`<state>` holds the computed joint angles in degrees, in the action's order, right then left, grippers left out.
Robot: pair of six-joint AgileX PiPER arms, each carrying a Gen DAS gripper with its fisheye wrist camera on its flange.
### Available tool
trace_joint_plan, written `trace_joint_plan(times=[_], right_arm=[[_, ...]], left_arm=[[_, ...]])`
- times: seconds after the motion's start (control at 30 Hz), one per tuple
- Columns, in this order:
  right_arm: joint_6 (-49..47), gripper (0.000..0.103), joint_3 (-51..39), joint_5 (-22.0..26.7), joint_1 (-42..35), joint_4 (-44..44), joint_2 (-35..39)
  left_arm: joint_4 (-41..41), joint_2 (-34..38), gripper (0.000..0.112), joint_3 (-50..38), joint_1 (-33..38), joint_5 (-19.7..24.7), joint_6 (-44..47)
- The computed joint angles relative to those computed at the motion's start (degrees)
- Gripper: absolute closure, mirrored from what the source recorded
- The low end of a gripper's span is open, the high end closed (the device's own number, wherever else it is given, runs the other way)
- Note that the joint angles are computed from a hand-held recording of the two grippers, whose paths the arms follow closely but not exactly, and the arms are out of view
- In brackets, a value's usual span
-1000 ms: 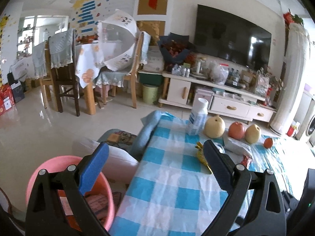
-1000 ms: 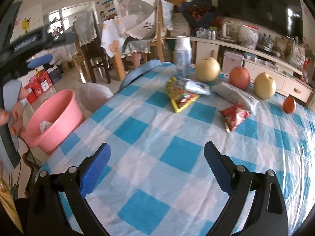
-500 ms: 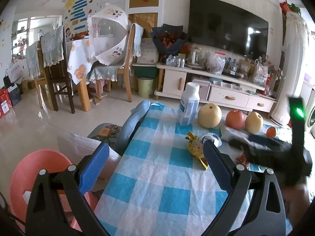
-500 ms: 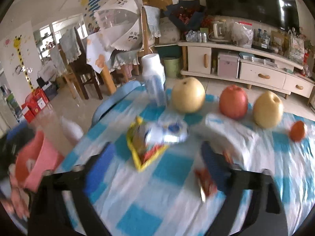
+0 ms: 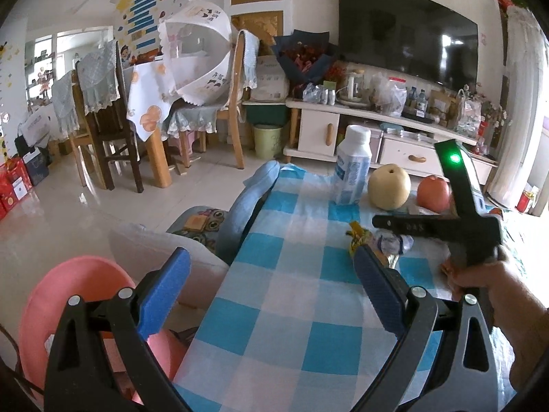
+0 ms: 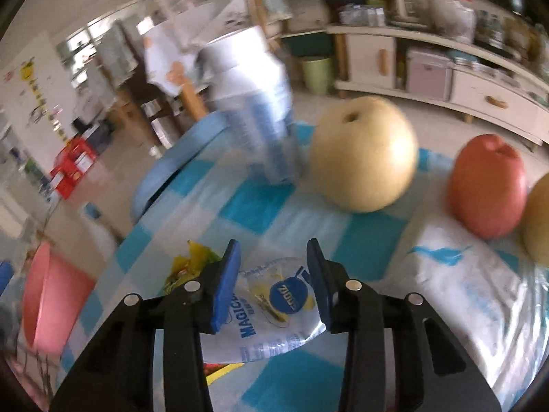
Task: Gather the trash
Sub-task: 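Grasp the white MAGICDAY pack with the left tool while the right tool reaches the red candy bag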
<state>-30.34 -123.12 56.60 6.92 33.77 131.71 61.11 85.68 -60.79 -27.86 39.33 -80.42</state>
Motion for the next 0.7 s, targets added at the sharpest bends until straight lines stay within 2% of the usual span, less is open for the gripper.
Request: trace_joint_plan(times=[0.2,0.33,0.37,0.4,0.43,0.47,0.5,0.53,0.6,0.7], right_arm=[[-17.2,0.062,21.7,-2.3,-0.1,8.0,-11.8],[-25.5,0.062,31.0,-0.4,-1.6,11.9,-17.6],[-27.3,0.061,33.2,-0.8,-2.2,12.7,-19.2],[-29.2,0.055,35.4,-2.1,-3.5,13.4,-21.0],[-29.1,0.05,35.7,-3.3,-4.5,13.4,-21.8],[-28.4,0.037,36.0,-5.5,-5.7,13.2,-22.4],[-27.7,0.028,36.4,-8.1,-6.5,12.6,-23.0],[-24.7,0.025,35.1,-11.9,-7.3,9.9,-22.8],[-18.8,0.023,30.5,-14.2,-8.4,3.6,-20.6],[-10.5,0.016,18.4,-11.0,-9.3,-7.4,-13.2]], left_arm=[[-0.4,1.0,0.016,-0.6,-0.9,0.4,1.2],[-1.1,1.5,0.016,-1.0,-1.0,0.0,2.0],[-1.4,1.7,0.016,-1.1,-1.1,0.0,2.2],[-1.4,1.8,0.016,-1.1,-1.2,-0.1,2.2],[-1.6,2.0,0.016,-1.2,-1.3,-0.2,2.3],[-1.9,2.2,0.016,-1.4,-1.4,-0.4,2.6],[-2.1,2.3,0.016,-1.4,-1.4,-0.8,2.9],[-2.8,2.5,0.016,-1.5,-1.5,-1.7,3.8],[-4.2,2.9,0.016,-1.8,-1.7,-3.8,5.9],[-8.1,3.2,0.016,-1.9,-1.4,-9.3,11.2]])
